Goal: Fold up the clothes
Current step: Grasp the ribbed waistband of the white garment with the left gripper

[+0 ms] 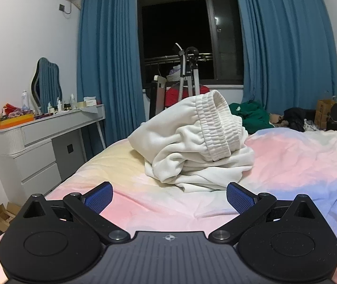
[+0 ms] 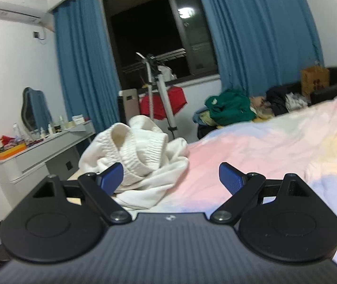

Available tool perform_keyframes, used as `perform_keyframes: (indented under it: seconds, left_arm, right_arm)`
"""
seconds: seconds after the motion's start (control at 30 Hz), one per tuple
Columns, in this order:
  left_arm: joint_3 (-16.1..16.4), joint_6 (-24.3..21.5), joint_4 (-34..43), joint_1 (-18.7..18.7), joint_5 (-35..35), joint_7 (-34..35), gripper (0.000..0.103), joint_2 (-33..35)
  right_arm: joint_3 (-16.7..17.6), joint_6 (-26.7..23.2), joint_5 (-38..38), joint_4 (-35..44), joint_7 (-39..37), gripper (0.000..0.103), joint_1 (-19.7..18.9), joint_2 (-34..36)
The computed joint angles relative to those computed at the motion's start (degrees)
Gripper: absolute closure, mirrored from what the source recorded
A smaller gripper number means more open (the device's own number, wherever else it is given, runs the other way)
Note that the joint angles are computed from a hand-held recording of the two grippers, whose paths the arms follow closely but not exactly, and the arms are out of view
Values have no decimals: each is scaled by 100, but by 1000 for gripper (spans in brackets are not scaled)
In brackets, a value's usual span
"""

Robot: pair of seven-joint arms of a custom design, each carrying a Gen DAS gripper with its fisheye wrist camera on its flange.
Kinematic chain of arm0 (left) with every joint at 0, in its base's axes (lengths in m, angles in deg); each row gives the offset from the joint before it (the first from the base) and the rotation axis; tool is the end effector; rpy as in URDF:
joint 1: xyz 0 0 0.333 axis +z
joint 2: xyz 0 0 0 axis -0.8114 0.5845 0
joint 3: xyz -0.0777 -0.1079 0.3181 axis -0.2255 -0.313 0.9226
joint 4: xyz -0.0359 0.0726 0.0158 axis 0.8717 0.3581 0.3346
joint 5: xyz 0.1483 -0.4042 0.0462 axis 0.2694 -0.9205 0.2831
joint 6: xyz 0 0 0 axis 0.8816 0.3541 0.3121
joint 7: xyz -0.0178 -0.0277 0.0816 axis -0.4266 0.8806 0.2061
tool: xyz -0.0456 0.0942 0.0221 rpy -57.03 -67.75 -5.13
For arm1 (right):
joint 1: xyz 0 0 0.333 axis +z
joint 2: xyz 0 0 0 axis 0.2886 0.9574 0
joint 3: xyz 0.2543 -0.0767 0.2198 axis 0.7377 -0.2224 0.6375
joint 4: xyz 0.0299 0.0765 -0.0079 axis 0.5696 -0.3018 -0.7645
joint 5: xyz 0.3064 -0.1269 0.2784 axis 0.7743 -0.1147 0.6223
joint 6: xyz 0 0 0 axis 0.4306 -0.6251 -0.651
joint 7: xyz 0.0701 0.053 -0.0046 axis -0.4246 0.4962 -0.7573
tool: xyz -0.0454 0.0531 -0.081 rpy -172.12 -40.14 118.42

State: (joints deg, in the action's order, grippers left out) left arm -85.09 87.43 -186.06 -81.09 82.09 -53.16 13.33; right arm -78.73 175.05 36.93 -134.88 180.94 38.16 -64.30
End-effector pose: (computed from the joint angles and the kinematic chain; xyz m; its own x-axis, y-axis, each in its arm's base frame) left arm 0.3796 -0.4097 0.5061 0.2684 -0.9568 -0.1117 -0.2950 0.0287 -0.9551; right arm 0.4684 0.1888 0.5553 0.2391 -0.9267 -0.2900 -0.2838 0.2189 -0.9335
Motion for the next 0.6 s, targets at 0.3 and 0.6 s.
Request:
perform_keyframes:
  seconds: [0.3, 0.6]
  left_arm:
    - [399, 311, 1367, 52, 594, 743, 0, 1114]
    - [1206, -341, 3667, -339, 575, 1608, 9, 2761]
  right_arm:
    - [135, -302, 447, 11, 101, 14, -342, -62]
    - [-48, -576, 619, 279, 546, 14, -379, 302]
